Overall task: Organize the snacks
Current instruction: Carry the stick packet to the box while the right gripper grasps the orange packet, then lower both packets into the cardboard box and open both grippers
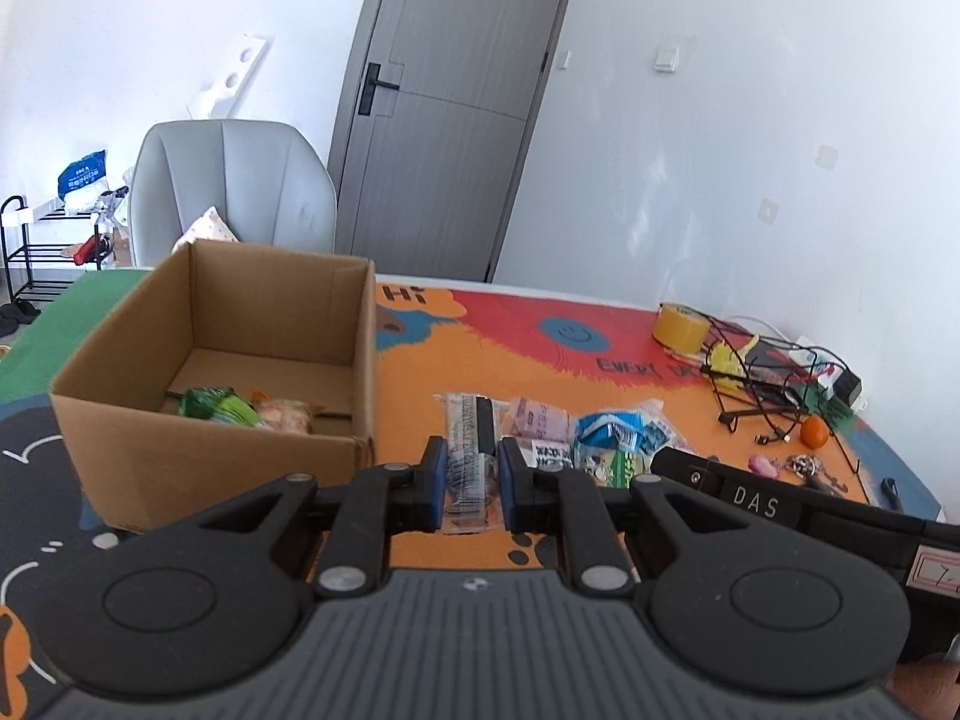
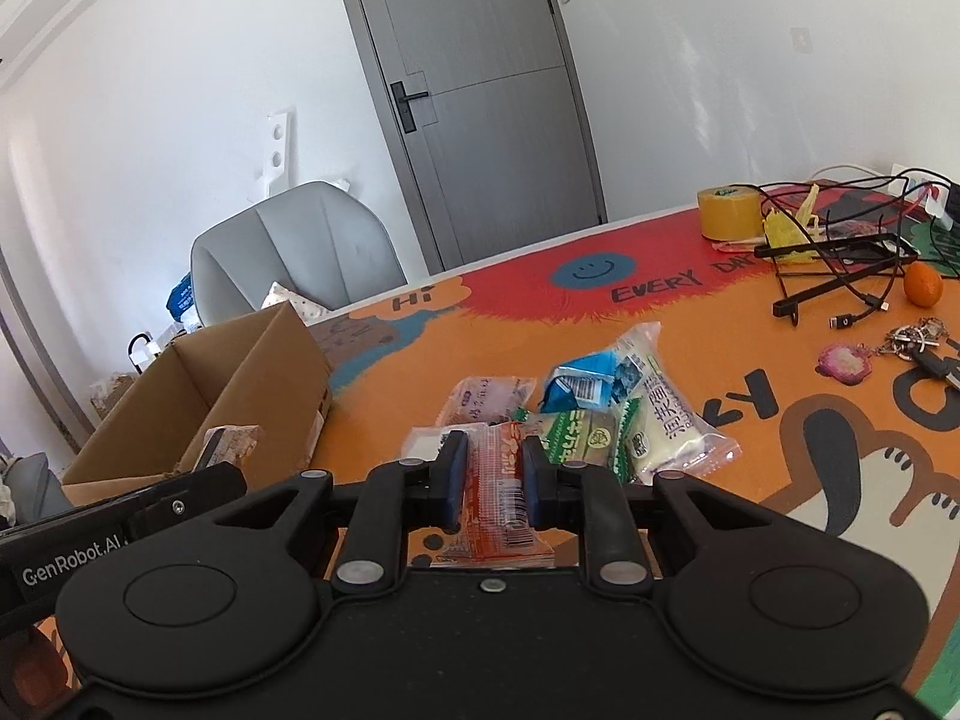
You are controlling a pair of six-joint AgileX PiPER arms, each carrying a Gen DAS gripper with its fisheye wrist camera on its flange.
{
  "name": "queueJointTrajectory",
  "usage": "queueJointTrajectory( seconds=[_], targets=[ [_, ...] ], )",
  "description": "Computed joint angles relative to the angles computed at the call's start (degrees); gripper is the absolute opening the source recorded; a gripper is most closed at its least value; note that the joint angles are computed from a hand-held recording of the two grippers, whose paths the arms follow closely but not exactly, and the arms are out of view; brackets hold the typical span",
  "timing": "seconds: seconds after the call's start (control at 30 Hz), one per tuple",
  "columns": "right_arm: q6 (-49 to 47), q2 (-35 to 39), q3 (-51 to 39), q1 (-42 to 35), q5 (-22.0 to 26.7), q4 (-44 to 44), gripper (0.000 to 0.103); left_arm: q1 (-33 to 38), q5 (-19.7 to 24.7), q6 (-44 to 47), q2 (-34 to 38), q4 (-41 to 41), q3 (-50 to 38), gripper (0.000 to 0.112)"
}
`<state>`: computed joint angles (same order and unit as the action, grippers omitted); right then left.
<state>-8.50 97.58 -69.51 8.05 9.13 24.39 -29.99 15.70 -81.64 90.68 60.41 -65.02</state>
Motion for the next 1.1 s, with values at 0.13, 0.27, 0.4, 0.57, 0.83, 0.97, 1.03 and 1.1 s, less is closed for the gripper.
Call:
queueJointTrajectory(
  seconds=[0.13, 0.27, 0.4, 0.57, 0.83, 0.97, 1.03, 1.1],
  targets=[
    [9.2, -0.7, -0.8, 2.0, -0.1, -9.5, 0.021, 1.5, -0.5, -3.1, -2.5, 3.5, 1.8, 0.017],
    [12.4, -0.6, -2.4, 4.0, -0.1, -12.8, 0.021, 3.5, -0.3, -2.2, -4.2, 2.7, 2.7, 0.017],
    [17.1, 0.3, -4.7, 6.3, 0.7, -17.8, 0.021, 6.1, -0.9, -2.5, -6.4, 3.1, 4.4, 0.017],
    [21.9, 1.6, -7.6, 8.9, 1.3, -23.0, 0.021, 9.3, -1.8, -0.2, -7.8, 0.9, 5.1, 0.017],
    [20.8, 4.9, -13.1, 11.0, 3.1, -22.2, 0.021, 13.7, -3.0, 2.2, -7.9, -1.4, 4.7, 0.017],
    [20.4, 6.9, -16.1, 11.9, 4.1, -21.9, 0.021, 15.6, -3.5, 3.3, -7.3, -2.4, 3.9, 0.017],
    [19.8, 7.9, -17.6, 12.2, 4.7, -21.3, 0.021, 16.5, -3.9, 3.6, -6.8, -2.5, 3.5, 0.017],
    [19.7, 9.1, -19.5, 12.6, 5.3, -21.1, 0.021, 17.5, -4.3, 4.5, -6.0, -3.3, 2.9, 0.017]
  ],
)
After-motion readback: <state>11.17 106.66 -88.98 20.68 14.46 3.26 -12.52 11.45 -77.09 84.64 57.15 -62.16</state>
